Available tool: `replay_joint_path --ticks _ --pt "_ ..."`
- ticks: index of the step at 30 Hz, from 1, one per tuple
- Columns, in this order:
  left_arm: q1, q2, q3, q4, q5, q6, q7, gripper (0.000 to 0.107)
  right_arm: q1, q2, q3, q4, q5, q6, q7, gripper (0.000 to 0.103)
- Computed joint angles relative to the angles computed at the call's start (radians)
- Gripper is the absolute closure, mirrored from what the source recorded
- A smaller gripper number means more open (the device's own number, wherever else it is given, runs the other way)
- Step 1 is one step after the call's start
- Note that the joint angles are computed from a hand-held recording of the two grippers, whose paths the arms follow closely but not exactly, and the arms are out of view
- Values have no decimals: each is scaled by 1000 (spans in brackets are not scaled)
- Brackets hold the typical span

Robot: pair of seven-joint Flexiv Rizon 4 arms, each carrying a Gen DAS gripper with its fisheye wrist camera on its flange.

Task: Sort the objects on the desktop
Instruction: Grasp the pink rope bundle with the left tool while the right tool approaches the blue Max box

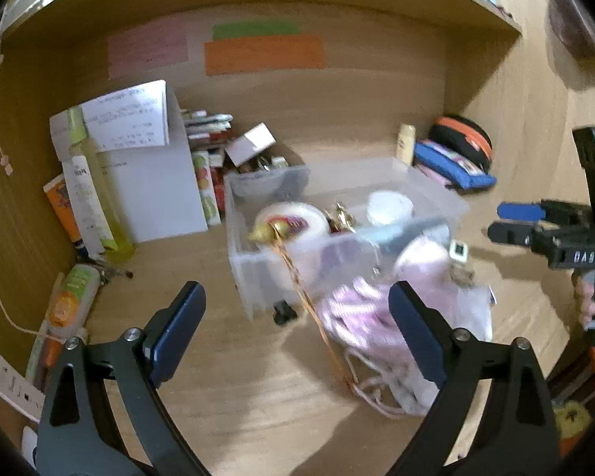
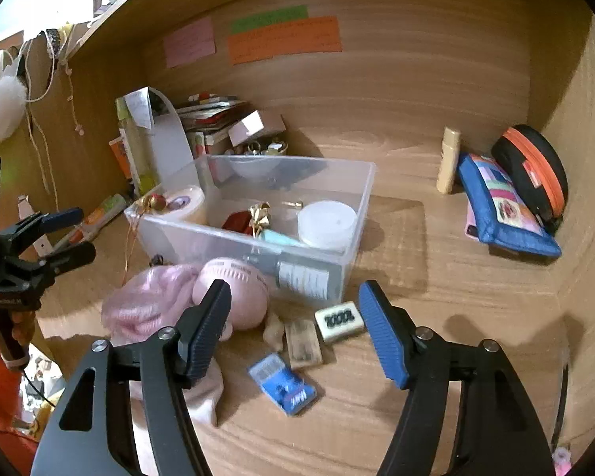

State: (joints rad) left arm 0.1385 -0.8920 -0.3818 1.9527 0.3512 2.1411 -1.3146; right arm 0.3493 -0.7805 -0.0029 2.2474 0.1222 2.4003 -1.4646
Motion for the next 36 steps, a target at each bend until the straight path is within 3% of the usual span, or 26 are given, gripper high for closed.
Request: replay_joint_path --ticks 9,19,22,36 --pt "-68 18 83 69 -30 3 59 12 -25 -11 29 55 -17 45 26 39" --pt "-165 7 135 46 -87 -3 162 13 -21 -37 22 67 -31 17 37 32" --pt "-168 6 123 25 -87 -35 198 23 -14 -37 14 69 -33 -3 28 32" --pt "-168 -8 56 -28 -86 -153 374 24 -34 -25 18 60 -94 -85 2 32"
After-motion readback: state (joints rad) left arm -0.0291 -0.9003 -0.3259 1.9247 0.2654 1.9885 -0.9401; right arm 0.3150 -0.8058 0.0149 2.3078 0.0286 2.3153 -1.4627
